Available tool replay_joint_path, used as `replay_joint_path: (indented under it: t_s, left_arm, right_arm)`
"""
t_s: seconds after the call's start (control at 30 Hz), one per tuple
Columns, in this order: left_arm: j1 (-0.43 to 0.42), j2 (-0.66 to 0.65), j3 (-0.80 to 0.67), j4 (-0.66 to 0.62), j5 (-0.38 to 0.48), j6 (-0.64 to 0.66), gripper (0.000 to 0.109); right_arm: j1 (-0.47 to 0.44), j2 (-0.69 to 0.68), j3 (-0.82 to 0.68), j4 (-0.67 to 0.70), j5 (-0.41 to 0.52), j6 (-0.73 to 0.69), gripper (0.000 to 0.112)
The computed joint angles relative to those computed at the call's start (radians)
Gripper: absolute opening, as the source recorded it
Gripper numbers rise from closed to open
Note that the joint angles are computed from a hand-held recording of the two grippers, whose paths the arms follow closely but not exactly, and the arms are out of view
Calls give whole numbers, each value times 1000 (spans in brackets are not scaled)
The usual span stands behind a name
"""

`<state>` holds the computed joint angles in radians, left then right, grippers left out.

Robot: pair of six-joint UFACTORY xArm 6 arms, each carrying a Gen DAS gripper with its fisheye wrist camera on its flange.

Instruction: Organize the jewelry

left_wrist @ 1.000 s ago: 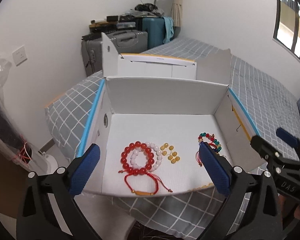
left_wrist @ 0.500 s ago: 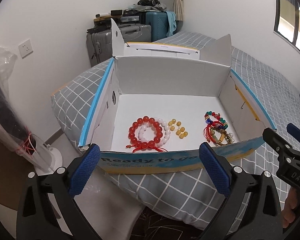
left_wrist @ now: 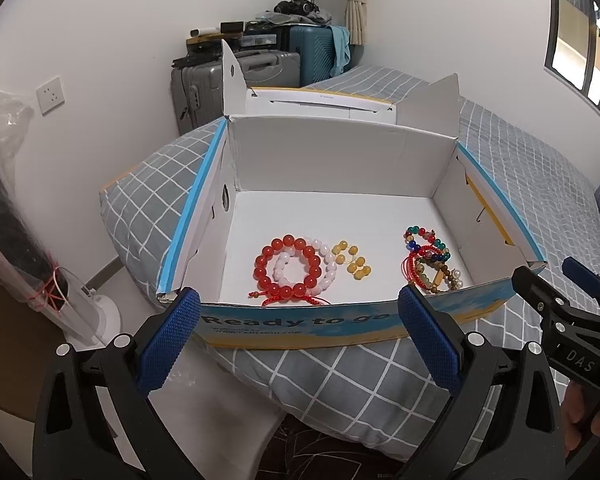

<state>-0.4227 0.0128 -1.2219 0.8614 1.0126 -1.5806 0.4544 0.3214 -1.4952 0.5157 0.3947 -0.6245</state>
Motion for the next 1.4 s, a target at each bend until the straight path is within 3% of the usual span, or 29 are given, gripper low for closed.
replay_joint_path:
  t_s: [1.4]
  left_arm:
    - [-10, 25, -38, 3, 22, 27, 97]
  right_arm:
    - [1, 13, -12, -26, 15, 21, 95]
